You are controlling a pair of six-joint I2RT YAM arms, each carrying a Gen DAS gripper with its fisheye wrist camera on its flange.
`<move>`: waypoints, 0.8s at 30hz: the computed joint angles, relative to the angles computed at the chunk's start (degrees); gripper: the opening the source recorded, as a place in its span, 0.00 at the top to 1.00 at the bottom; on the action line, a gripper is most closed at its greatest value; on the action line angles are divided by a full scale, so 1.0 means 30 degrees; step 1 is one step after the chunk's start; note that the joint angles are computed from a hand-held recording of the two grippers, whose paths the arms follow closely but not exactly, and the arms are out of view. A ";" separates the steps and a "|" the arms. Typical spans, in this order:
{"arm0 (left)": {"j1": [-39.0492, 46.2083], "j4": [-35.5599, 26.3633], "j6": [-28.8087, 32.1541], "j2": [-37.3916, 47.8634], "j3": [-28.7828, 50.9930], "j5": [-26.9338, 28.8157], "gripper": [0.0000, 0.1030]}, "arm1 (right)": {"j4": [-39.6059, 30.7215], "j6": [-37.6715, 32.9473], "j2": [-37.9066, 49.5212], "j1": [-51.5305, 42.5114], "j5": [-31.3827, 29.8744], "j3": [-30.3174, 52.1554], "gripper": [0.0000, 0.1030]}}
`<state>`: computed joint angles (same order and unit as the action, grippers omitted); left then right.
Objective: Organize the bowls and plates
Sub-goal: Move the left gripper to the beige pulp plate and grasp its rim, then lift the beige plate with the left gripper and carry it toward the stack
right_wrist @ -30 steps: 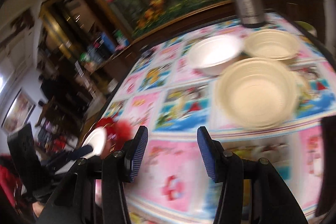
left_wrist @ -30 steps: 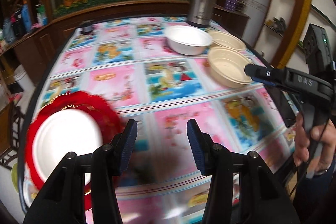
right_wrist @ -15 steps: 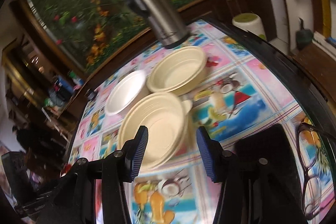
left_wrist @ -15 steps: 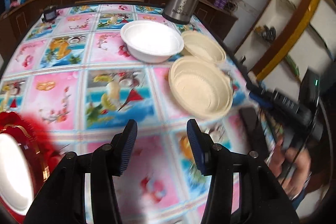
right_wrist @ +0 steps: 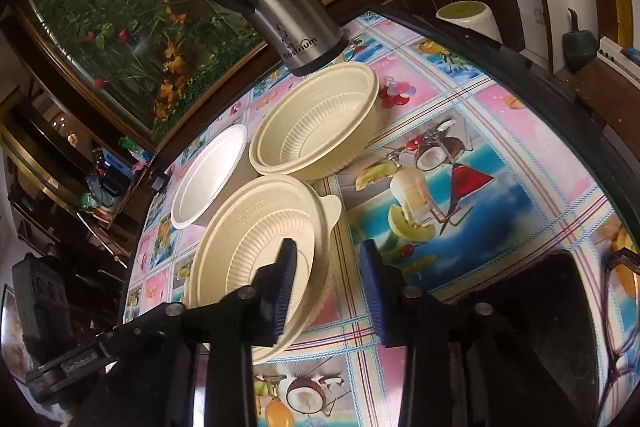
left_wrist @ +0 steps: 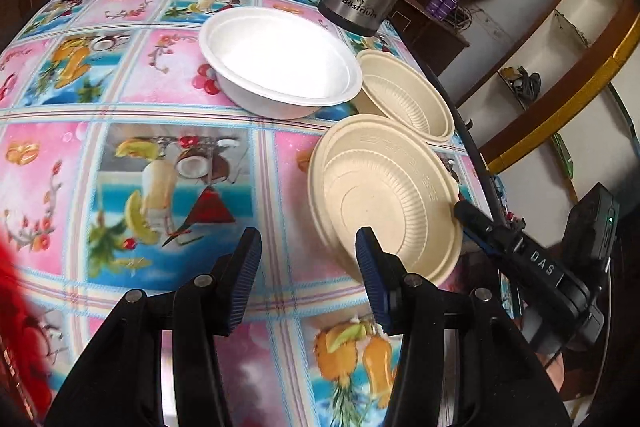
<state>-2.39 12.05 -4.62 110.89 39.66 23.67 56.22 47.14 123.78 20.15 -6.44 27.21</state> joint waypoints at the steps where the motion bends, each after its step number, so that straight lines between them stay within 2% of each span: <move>1: -0.0118 0.0020 -0.0006 0.0343 0.0274 0.0082 0.56 | 0.0012 0.0002 0.0160 0.0096 0.0003 0.0109 0.84; 2: -0.0275 0.0108 -0.0002 0.0665 0.0509 0.0002 0.61 | 0.0160 -0.0034 0.0341 0.0145 -0.0113 0.0192 0.87; 3: -0.0410 0.0042 0.0124 0.0931 0.0736 -0.0110 0.75 | 0.0201 -0.0033 0.0383 0.0214 -0.0085 0.0206 0.88; 4: -0.0442 0.0100 0.0231 0.1168 0.0870 0.0106 0.82 | 0.0456 -0.0019 0.0368 0.0322 -0.0020 0.0091 0.88; 6: -0.0482 0.0379 0.0315 0.1156 0.0704 0.0089 0.86 | 0.0325 -0.0115 -0.0068 0.0613 0.0355 -0.0142 0.88; 15: 0.0217 0.1192 0.2095 -0.0569 -0.1494 -0.1422 0.87 | 0.1131 0.0445 -0.0852 0.2447 0.0742 -0.1191 0.89; 24: 0.3104 0.1536 0.5010 -0.2157 -0.4467 -0.0684 0.85 | 0.1486 0.1331 -0.2132 0.5736 0.1756 -0.2274 0.89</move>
<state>6.92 16.65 10.41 104.42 26.26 21.62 60.67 51.13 117.38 37.36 -1.17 20.39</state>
